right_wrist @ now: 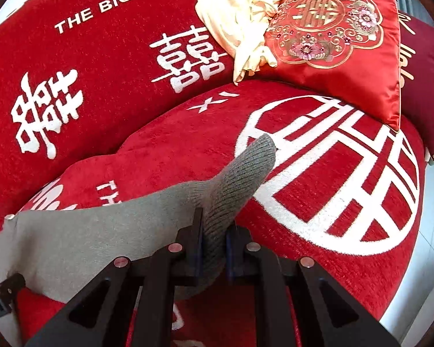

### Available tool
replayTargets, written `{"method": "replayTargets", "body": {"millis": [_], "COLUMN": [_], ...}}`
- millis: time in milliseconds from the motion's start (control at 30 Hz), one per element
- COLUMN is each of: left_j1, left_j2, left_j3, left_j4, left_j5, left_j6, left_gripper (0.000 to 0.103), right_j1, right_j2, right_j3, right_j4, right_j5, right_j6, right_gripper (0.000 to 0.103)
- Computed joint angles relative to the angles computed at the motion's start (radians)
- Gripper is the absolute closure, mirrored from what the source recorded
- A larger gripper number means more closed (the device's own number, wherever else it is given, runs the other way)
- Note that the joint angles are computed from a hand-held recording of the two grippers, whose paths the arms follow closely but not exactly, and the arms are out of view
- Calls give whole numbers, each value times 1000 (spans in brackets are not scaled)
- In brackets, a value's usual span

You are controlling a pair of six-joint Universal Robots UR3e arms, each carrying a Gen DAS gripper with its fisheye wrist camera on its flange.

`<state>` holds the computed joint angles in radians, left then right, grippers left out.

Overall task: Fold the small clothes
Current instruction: 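Close the right tool on the sleeve cuff, then lift the cuff with the right tool, fold sleeve across the body, release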

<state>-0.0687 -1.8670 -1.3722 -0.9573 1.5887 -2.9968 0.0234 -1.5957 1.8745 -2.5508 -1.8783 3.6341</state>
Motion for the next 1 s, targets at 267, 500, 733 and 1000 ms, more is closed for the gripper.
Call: {"method": "replayTargets", "body": {"millis": [267, 500, 733, 1000], "left_j1": [143, 257, 392, 578], "left_j2": [117, 256, 363, 437], "left_j3": [-142, -282, -367, -403], "left_j4": [-4, 33, 15, -58], "left_j5": [-56, -103, -192, -312], "left_j6": [40, 125, 222, 357], "left_gripper": [0, 0, 0, 0], "right_j1": [25, 124, 157, 256], "right_j2": [-38, 19, 69, 202], "right_j3": [-45, -172, -274, -496], "right_j4": [13, 59, 86, 155], "right_j5": [11, -5, 74, 78], "right_j6": [60, 89, 155, 226], "right_gripper": [90, 90, 90, 90]}}
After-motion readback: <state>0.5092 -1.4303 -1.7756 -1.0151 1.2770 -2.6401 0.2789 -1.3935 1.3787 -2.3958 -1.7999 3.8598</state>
